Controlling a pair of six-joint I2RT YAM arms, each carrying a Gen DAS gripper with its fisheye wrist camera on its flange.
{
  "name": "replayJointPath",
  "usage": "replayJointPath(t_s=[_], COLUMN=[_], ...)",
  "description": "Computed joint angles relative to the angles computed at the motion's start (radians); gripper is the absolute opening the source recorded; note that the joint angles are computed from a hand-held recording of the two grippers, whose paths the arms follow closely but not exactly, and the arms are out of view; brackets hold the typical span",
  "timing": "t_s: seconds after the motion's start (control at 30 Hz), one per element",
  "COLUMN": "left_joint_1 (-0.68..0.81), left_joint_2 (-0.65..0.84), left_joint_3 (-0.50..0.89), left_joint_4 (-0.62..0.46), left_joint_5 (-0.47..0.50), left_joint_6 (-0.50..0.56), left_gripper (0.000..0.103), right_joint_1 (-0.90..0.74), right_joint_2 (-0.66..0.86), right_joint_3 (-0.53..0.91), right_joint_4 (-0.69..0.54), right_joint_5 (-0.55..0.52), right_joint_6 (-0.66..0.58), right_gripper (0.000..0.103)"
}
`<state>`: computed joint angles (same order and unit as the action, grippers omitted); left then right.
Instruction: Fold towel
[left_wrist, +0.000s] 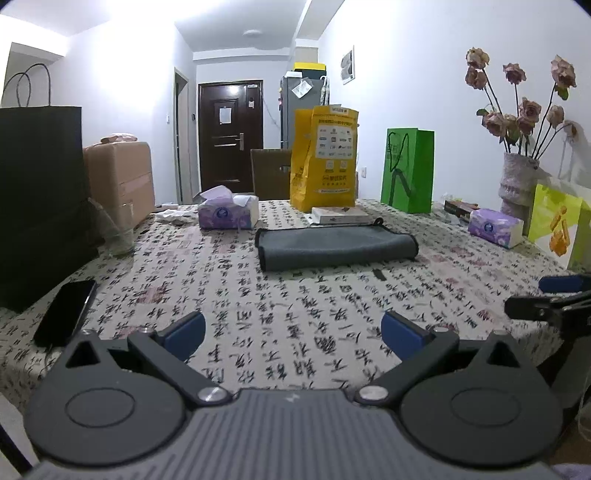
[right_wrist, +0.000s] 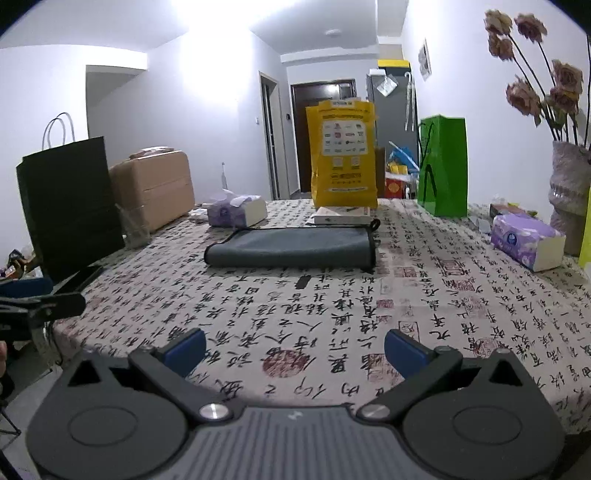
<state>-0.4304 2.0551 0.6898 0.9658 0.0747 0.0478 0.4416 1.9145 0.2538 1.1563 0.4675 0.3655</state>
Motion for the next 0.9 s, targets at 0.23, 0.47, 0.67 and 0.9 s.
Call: replayJointPath(t_s=[0.23, 0.47, 0.67, 0.9], left_joint_1=[0.012, 0.003, -0.013, -0.041], left_joint_2=[0.014, -0.002, -0.003, 0.011], left_joint_3=[-0.104, -0.154, -0.203, -0.257], left_joint_4=[0.160, 0.168, 0.222, 0.311], left_joint_5=[-0.002, 0.005, -0.024, -0.033], left_joint_6=[0.030, -0.001, -0.008, 0.003], left_gripper=[0.103, 0.103, 0.103, 0.103], right_joint_1=[0.145, 0.218, 0.293, 0.394], right_joint_2=[0.052, 0.102, 0.117, 0.121], right_joint_3=[-0.034, -0.028, -0.059, -0.062], right_joint_4=[0.113, 0.147, 0.166, 0.105], right_joint_5=[0.133, 0.203, 0.262, 0.357], right_joint_6=[0.008, 0.001, 0.070, 0.153], right_gripper=[0.103, 0.103, 0.103, 0.103])
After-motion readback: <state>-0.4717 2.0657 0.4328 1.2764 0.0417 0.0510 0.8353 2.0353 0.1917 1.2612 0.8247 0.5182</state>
